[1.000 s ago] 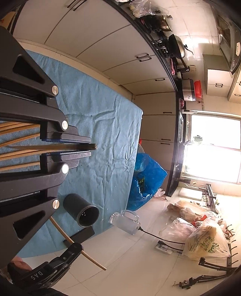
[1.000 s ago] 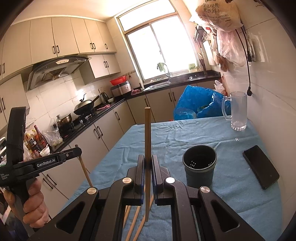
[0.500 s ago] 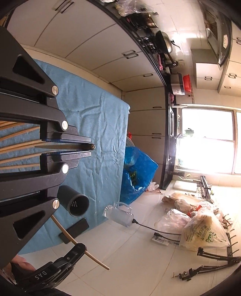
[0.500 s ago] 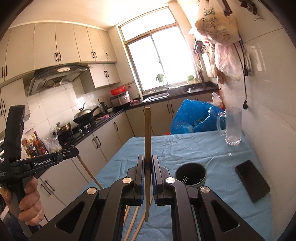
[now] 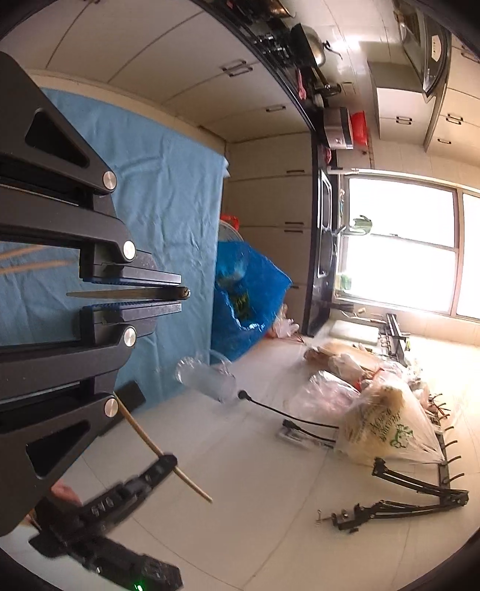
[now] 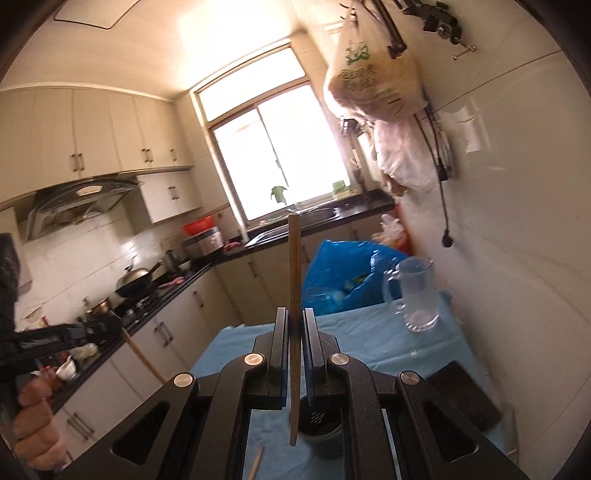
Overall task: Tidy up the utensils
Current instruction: 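Carry both chopsticks over the black cup and open both tools to drop them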
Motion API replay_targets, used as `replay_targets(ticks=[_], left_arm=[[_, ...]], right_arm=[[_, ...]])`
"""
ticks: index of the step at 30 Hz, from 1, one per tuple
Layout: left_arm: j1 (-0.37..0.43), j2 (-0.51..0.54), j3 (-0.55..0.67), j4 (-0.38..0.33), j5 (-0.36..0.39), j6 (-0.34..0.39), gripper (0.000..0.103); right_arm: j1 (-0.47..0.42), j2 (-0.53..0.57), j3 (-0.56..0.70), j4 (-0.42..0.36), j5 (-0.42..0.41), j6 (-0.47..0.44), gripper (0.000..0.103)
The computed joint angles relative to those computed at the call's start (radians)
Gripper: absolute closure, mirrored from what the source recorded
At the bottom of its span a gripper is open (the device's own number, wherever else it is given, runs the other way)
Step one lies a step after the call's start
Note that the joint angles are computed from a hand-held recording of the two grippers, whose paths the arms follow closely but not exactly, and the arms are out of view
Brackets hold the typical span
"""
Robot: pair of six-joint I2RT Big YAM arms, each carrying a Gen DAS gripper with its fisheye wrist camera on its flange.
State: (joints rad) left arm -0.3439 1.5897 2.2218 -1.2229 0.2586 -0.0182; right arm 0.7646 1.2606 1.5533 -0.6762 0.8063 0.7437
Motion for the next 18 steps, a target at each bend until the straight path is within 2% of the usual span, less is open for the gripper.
replay_targets(ticks=[6,9,18], left_arm=[[-0.032,0.096,0.147,-0.022,0.02,-0.041,0.096],[-0.05,0.145,0.197,-0.047,0.022,-0.058,0.096],[-0.085,0.219,0.207,-0.083,-0.015,-0.043,0.096]], right_arm=[[-0.058,0.018,0.02,-0.042,-0.015,0.03,0.095],[-0.092,0.038,0.024,-0.062,-0.062,0.045,0.096],[-0.163,0.088,0.013,-0.096,-0.206,0.088,0.095]])
